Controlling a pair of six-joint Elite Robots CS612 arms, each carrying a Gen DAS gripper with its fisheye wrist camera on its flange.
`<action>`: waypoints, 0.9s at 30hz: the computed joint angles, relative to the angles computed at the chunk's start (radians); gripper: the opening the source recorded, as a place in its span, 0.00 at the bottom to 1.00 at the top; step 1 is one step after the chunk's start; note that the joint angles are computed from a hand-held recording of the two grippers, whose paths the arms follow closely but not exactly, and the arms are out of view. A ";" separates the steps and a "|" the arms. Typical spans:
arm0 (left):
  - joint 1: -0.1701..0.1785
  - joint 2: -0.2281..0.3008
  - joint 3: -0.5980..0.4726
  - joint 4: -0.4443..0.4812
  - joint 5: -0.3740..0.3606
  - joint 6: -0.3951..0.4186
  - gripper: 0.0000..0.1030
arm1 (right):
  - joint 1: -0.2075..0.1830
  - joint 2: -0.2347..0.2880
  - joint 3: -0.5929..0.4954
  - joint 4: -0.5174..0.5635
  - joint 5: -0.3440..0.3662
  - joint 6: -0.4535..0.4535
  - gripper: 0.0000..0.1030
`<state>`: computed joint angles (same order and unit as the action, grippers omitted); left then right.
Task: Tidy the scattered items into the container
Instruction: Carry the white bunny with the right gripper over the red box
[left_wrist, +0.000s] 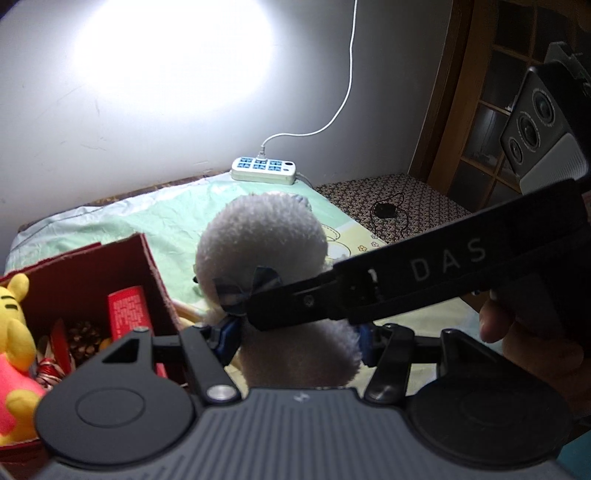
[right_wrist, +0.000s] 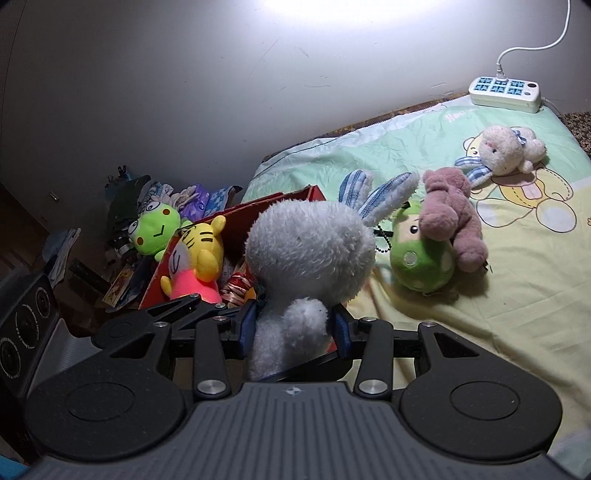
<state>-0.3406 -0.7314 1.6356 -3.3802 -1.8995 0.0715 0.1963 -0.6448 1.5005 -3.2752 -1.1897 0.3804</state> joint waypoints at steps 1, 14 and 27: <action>0.004 0.000 0.000 -0.008 0.004 0.001 0.56 | 0.005 0.002 -0.008 0.000 -0.005 -0.003 0.44; 0.049 0.006 0.000 -0.063 0.070 -0.025 0.56 | 0.070 0.062 -0.150 0.049 -0.062 -0.068 0.44; 0.078 0.029 -0.052 0.020 0.161 -0.103 0.56 | 0.079 0.140 -0.310 0.181 0.001 -0.138 0.44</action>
<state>-0.2629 -0.7024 1.5838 -3.3605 -1.7380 -0.0319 0.2751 -0.5049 1.1909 -3.0941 -1.1892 0.2425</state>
